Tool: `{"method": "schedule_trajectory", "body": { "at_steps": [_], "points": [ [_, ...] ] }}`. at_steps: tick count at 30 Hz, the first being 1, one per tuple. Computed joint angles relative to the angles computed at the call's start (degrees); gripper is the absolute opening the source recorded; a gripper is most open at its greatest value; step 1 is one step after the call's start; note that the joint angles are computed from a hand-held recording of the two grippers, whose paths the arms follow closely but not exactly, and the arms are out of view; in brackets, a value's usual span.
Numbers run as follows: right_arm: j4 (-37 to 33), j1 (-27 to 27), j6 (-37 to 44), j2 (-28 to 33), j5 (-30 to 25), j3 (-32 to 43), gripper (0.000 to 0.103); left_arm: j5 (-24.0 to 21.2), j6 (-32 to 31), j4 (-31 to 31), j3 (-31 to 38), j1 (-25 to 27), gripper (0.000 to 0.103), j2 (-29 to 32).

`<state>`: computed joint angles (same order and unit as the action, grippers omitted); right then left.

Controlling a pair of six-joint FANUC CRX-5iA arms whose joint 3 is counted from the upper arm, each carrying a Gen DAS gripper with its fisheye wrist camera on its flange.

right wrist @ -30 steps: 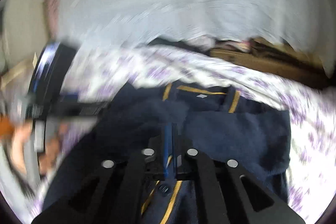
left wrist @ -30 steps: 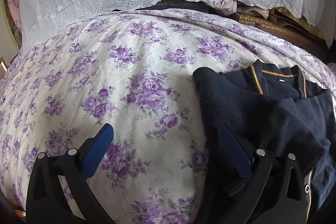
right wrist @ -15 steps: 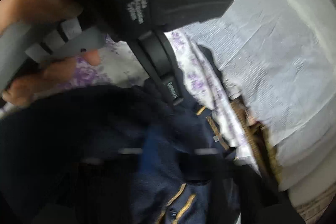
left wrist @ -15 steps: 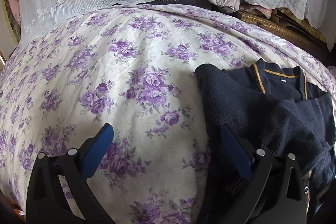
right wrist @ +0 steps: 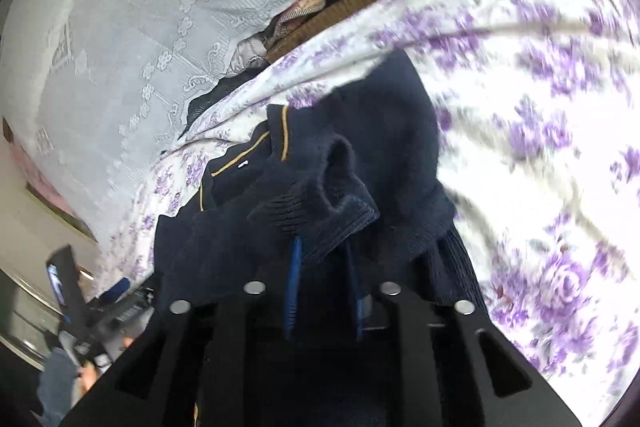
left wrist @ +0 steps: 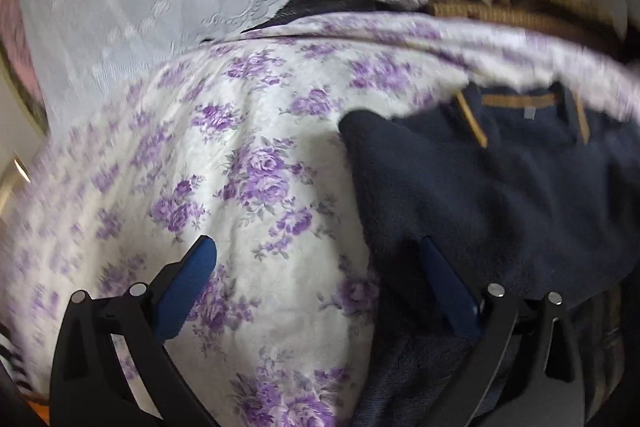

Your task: Fold small clothes

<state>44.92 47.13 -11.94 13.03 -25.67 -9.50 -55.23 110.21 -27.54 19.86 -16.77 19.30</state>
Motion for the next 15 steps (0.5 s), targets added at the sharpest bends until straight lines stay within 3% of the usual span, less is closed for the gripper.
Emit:
{"method": "schedule_trajectory", "body": {
  "at_steps": [3, 5, 10, 11, 13, 15],
  "points": [
    [7.16, -0.99, -6.76, -1.87, 3.97, -3.30, 0.041, -1.72, 1.35, -3.80, 1.22, -1.70, 0.099, 0.51],
    [8.26, -0.69, -6.88, -1.44, 2.63, -2.68, 0.043, -0.91, 2.09, -3.80, 0.59, -1.74, 0.099, -0.60],
    [1.04, -1.75, -0.88, -0.32, 4.17, 0.52, 0.043, 7.13, -2.14, 2.87, -3.97, -0.33, 0.099, -5.51],
    [3.06, -2.53, -3.19, -0.68, 6.56, -0.56, 0.041, 7.33, -3.09, 2.59, -3.64, -0.93, 0.099, -5.52],
    [1.52, -2.33, -1.03, -0.26, 5.16, 0.58, 0.035, 5.83, -5.28, 2.62, -1.60, -1.82, 0.099, -3.75],
    [-4.23, -1.69, 3.83, 0.75, 1.40, 3.27, 0.041, 2.60, -6.03, 1.03, 1.98, -3.08, 0.099, -0.27]
  ]
}}
